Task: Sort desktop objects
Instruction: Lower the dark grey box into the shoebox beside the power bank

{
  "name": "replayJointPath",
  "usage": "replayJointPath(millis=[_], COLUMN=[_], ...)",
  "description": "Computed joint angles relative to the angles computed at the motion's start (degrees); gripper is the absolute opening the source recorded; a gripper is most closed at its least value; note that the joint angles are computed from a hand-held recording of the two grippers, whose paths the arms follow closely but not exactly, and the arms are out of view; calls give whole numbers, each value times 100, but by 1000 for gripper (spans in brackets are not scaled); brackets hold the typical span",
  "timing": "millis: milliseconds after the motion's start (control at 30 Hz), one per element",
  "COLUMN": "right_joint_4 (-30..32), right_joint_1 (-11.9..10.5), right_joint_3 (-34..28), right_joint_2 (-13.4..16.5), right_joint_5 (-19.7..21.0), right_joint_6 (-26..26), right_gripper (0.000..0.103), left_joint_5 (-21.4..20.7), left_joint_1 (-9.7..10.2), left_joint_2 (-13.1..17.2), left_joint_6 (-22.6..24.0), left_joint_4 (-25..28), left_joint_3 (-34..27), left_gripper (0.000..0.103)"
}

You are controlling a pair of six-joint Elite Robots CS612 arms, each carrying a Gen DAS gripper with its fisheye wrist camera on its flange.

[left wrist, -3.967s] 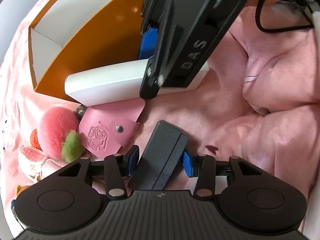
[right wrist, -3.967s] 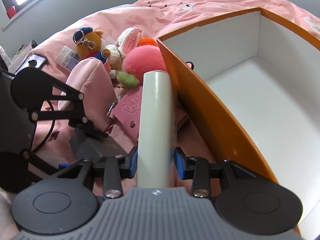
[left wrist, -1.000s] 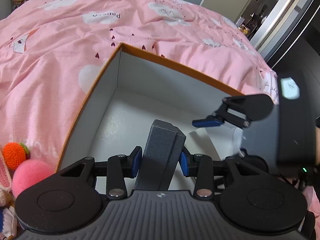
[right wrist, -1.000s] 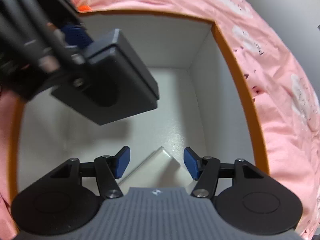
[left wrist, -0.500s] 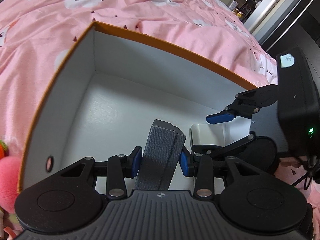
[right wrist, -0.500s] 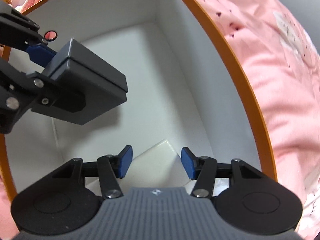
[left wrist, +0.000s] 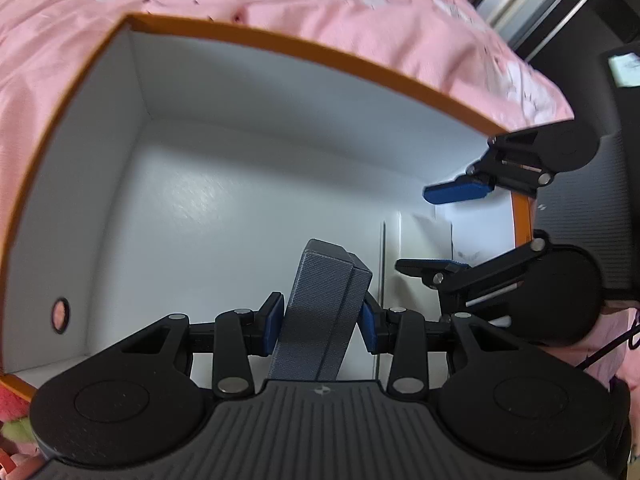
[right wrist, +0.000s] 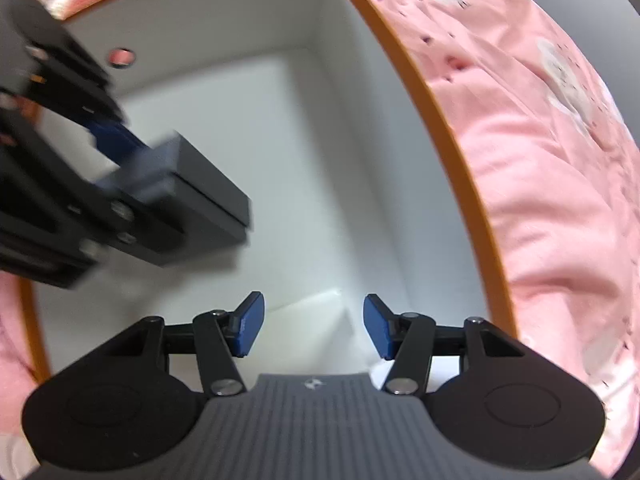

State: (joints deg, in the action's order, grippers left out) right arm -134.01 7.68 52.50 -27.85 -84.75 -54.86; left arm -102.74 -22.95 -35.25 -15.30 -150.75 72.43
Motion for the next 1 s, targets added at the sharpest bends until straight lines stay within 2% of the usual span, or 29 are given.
replayJointPath(millis=[167, 267, 367, 667, 933, 1000], right_joint_4=[-592, -747, -977, -1060, -1210, -1190], right_joint_1=[-5, -38, 31, 3, -5, -11], right_joint_3=[494, 883, 1148, 1202, 1289, 1149], right_joint_2=[-166, -324, -432, -457, -506, -409], right_joint_5=[26, 167, 100, 246, 320, 329], right_joint_6=[153, -61, -169, -126, -141, -130], right_gripper=[58, 58, 59, 64, 64, 64], left_joint_5=[-123, -199, -384, -715, -1084, -1134], left_joint_1=[-52, -65, -55, -27, 51, 58], left_joint_2=[37, 87, 152, 102, 163, 158], left_joint_6=[255, 348, 416, 267, 369, 449], left_joint_4=[569, 856, 1145, 1123, 1152, 1187], left_joint_3=[-169, -308, -454, -338, -385, -381], left_gripper=[45, 45, 45, 47, 45, 45])
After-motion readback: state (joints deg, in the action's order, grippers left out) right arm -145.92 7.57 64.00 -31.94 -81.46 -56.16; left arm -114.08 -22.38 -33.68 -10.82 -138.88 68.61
